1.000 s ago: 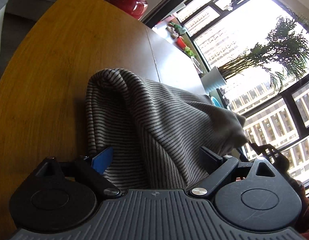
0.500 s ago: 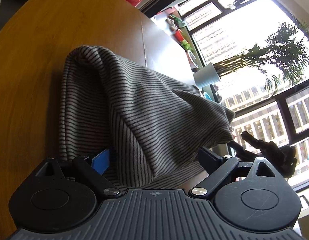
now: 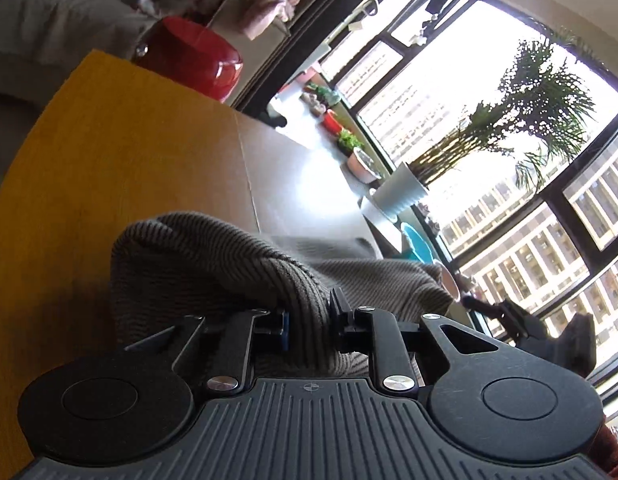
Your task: Fold clothes
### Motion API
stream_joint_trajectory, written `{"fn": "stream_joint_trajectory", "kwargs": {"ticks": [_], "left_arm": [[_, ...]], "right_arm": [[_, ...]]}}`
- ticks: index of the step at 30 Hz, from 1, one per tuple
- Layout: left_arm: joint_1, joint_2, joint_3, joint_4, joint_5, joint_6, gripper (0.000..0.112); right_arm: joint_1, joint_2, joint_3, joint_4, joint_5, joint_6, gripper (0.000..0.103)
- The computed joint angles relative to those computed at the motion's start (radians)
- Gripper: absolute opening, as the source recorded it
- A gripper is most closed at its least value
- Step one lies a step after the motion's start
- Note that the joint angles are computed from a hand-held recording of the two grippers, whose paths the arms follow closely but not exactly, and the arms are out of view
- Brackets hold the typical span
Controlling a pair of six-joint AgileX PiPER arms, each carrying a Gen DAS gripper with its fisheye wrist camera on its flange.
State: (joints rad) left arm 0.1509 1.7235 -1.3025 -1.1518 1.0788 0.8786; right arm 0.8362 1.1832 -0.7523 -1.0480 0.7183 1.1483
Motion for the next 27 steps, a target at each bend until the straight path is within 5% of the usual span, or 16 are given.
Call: {"fn": "stream_joint_trajectory", "kwargs": {"ticks": [9,12,18,22,26,27], "left_arm": [[0.029,0.033,-0.048,0.029,-0.023,-0.066,0.02],[0.063,0.036,-0.04,0.041,-0.031,-0.063,0.017],[0.121,0.002,0.031,0.04,-0.011,-0.035,0.017],[0.123,-0.005,0.056,0.066,0.014,-0.038,0.022],[0.089,-0.013,0.07,0.105,0.034,-0.039,0.05],[0.079,-0.015,0.081,0.116,0.037,-0.035,0.058]], "right_arm": [[0.019,0.206,-0.042,-0.131,-0.028,-0.119,0.081],[0.021,0.266,-0.058,-0.268,-0.017,-0.095,0.025],[0.16,0.309,-0.018,-0.659,0.193,-0.159,0.023],[0.245,0.349,0.096,-0.517,0.261,-0.183,0.023],[0.354,0.299,0.2,-0.31,0.371,-0.118,0.024],[0.366,0.258,0.201,-0.243,0.391,-0.109,0.031]]}}
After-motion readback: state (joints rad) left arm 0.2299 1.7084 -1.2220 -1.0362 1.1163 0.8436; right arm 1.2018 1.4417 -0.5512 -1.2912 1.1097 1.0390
